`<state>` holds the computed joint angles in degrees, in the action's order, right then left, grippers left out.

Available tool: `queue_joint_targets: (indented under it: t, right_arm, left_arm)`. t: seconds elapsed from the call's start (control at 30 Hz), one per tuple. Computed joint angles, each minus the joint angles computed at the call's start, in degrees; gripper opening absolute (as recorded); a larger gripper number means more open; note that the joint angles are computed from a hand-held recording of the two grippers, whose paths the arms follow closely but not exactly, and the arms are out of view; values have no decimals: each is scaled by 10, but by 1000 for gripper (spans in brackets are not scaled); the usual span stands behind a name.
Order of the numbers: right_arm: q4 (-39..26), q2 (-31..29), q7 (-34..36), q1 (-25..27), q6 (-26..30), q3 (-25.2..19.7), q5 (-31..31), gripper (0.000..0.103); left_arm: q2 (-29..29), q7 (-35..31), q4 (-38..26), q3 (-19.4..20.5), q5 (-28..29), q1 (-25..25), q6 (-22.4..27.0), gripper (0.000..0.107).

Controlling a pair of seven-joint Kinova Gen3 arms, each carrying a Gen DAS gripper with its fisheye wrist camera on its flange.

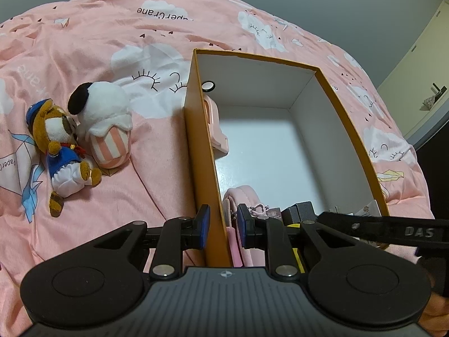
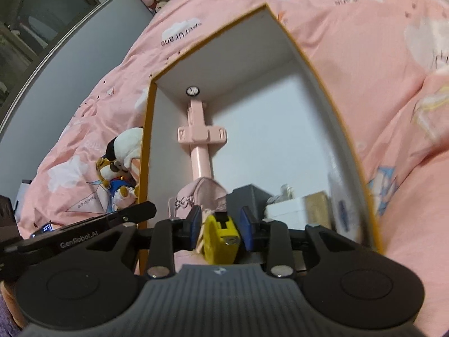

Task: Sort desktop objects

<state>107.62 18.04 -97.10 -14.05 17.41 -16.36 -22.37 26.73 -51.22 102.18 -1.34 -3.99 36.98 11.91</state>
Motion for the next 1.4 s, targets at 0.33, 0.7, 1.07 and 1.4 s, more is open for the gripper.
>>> queue_joint_targets:
  t: [0.33, 0.7, 1.07, 1.4]
  right_arm:
    - [2, -14, 23, 5, 33, 0, -4, 30]
    - [-41, 7, -40, -50, 104, 51, 43, 24]
    - [-95, 44, -32, -58, 117, 50, 99, 20]
    - [-130, 68, 40, -51, 161, 41, 88, 20]
  left_arm:
    - [0, 8, -1, -9, -5, 9, 1, 22]
    - [-2, 9, 0, -5, -6, 5, 2, 22]
    - [-2, 5, 1, 7, 1, -7, 3, 22]
    - [0, 0, -2, 16, 8, -15, 8, 22]
